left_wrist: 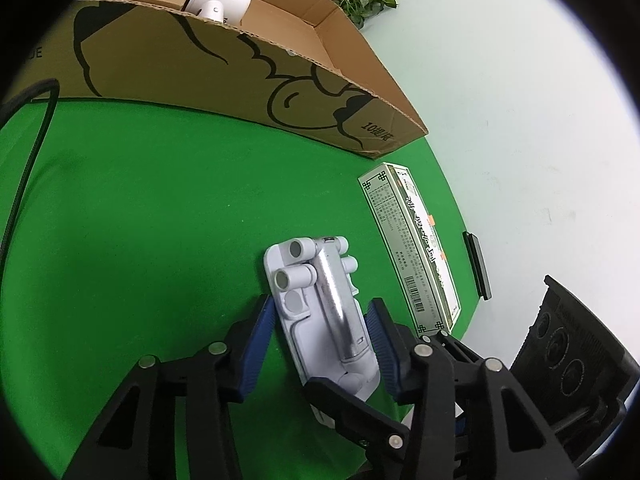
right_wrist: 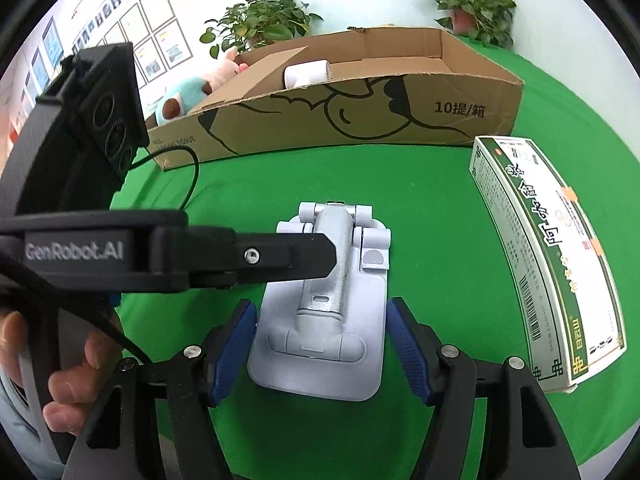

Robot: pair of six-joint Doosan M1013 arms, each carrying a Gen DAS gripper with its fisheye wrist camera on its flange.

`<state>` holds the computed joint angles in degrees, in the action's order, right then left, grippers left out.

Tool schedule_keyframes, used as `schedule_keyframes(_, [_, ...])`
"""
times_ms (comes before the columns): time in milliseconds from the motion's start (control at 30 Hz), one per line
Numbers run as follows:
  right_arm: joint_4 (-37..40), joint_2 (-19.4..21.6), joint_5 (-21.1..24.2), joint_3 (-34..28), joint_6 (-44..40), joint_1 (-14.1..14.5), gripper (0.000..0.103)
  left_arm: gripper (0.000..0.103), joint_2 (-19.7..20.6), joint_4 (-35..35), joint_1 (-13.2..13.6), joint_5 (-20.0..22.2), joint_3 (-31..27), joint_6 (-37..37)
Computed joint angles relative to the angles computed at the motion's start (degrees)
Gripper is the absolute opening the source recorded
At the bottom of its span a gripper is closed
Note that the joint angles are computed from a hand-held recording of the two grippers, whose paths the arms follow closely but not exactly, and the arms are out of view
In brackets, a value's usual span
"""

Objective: Organize objects
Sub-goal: 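Close the left gripper on the white stand's upright post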

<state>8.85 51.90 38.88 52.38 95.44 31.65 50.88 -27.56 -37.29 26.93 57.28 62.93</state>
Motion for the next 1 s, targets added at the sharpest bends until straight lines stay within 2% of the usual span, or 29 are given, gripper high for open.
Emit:
schedule_keyframes(133, [-0.76, -0.44, -1.29, 1.45, 1.09, 0.41, 0.065, 0.036, 0.00, 3.56, -0.14, 1.32, -0.36, -3.59])
schedule_keyframes(200, [-0.46, -1.09, -2.11, 2.84, 1.36, 0.58, 0.065, 0.036, -0.27, 2.90, -0.20, 1.14, 0.11, -3.32])
schedule_keyframes(367, [4.05, -1.39, -2.71, 3.68, -0.83, 0.05, 0.065, 0.033, -0.12, 4.19, -0.60, 0.93, -0.23, -4.41])
schedule_keyframes(400, [4.95, -2.45, -3.60, 5.55, -1.30, 0.07, 0.065, 0.032, -0.31, 4.85, -0.67, 0.84, -0.06, -4.78])
schedule_keyframes(500, [8.24, -2.90, -4.46, 6.58, -3.41, -0.36, 0.065, 0.027, -0.88, 5.68, -0.76, 0.07, 0.36, -5.33])
schedule_keyframes(533, [8.42, -2.97, -4.84, 6.67, -3.57, -0.33, 0.065, 0.024, -1.07, 6.06, -0.75, -0.13, 0.44, -5.39])
schedule_keyframes(567, [8.31, -3.01, -5.20, 6.71, -3.66, -0.31, 0.064, 0.016, -1.26, 7.59, -0.85, -0.19, 0.39, -6.33])
schedule_keyframes(600, [8.09, -3.17, -5.68, 6.91, -3.71, -0.24, 0.064, 0.014, -1.25, 8.79, -0.94, 0.15, -0.01, -6.84])
schedule_keyframes(833, [7.39, -3.89, -8.73, 7.08, -4.26, 0.03, 0.064, 0.014, -2.44, 15.65, -1.21, -1.09, 0.12, -10.55])
schedule_keyframes(1000, [2.90, -4.03, -10.06, 5.59, -2.58, 0.54, 0.064, 0.014, -3.17, 20.96, -1.24, -1.86, -0.61, -12.96])
